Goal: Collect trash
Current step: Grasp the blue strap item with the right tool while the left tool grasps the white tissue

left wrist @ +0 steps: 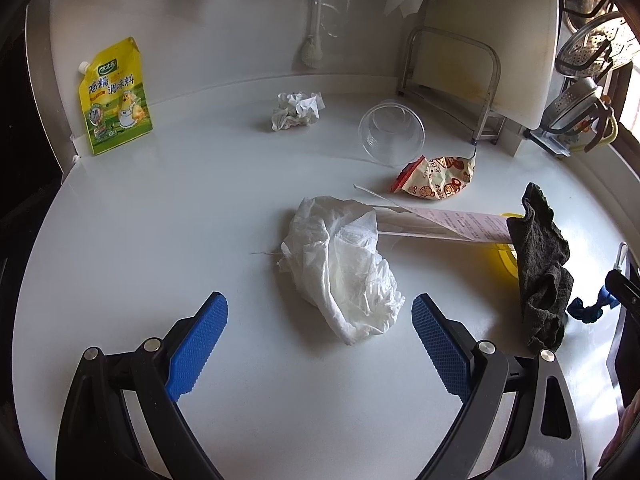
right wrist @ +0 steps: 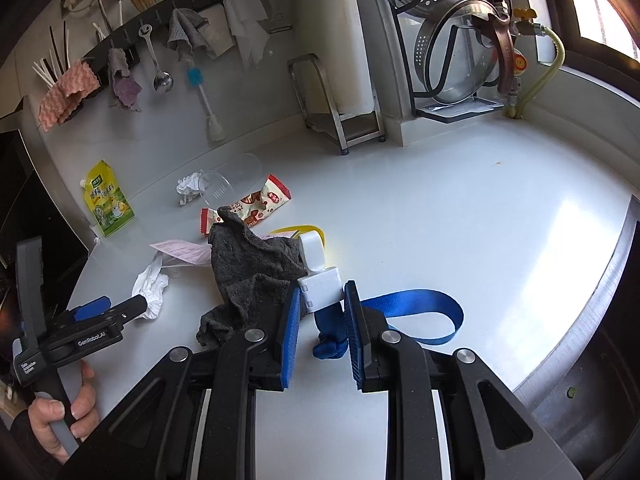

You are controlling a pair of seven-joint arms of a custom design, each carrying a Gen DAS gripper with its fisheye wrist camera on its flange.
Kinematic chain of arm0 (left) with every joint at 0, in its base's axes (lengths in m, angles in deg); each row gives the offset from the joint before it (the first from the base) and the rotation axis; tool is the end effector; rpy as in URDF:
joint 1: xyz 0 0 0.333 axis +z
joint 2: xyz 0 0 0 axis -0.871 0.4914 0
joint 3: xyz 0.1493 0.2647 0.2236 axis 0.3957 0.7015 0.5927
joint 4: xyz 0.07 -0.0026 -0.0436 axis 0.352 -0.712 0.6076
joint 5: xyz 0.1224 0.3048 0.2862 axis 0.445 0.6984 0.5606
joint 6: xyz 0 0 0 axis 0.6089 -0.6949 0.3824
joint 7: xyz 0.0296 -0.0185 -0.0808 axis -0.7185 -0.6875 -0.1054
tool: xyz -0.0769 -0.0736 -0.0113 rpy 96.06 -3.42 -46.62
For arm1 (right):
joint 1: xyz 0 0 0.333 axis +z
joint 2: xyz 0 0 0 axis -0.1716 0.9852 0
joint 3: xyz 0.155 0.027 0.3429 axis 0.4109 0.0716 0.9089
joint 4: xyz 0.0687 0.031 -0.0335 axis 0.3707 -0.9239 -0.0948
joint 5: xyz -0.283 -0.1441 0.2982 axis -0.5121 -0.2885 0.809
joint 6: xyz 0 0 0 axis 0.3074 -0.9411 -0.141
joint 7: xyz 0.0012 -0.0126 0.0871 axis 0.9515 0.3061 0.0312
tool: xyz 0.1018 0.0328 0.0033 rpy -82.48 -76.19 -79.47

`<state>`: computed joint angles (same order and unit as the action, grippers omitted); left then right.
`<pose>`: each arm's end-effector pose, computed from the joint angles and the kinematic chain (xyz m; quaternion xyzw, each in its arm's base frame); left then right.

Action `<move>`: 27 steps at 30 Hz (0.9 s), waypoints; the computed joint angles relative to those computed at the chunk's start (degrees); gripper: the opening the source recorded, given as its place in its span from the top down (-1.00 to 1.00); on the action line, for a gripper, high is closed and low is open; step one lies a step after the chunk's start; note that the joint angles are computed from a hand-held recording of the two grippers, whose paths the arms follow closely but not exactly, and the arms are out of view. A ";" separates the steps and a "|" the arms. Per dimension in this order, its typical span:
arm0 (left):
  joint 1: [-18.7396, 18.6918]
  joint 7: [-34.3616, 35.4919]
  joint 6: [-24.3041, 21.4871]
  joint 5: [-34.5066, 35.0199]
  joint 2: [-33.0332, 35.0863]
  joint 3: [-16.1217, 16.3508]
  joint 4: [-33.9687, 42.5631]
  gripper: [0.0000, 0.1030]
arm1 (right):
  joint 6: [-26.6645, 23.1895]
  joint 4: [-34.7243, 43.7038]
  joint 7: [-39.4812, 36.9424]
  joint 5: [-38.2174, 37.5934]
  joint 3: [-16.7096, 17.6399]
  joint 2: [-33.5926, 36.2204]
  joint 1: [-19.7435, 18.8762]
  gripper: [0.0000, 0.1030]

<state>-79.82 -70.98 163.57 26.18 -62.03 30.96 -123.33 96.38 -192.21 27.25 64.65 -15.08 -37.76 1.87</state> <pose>0.4488 -0.3321 0.5079 -0.7871 0.5055 -0.2094 0.2849 0.5300 0.0645 0.5276 -0.7388 0.5196 -0.1046 0.4162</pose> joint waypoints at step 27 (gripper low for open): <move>-1.22 3.51 -0.61 -1.63 -1.62 -0.71 -0.50 0.65 | -0.20 -3.71 -0.80 -0.13 0.13 -4.41 0.54 0.59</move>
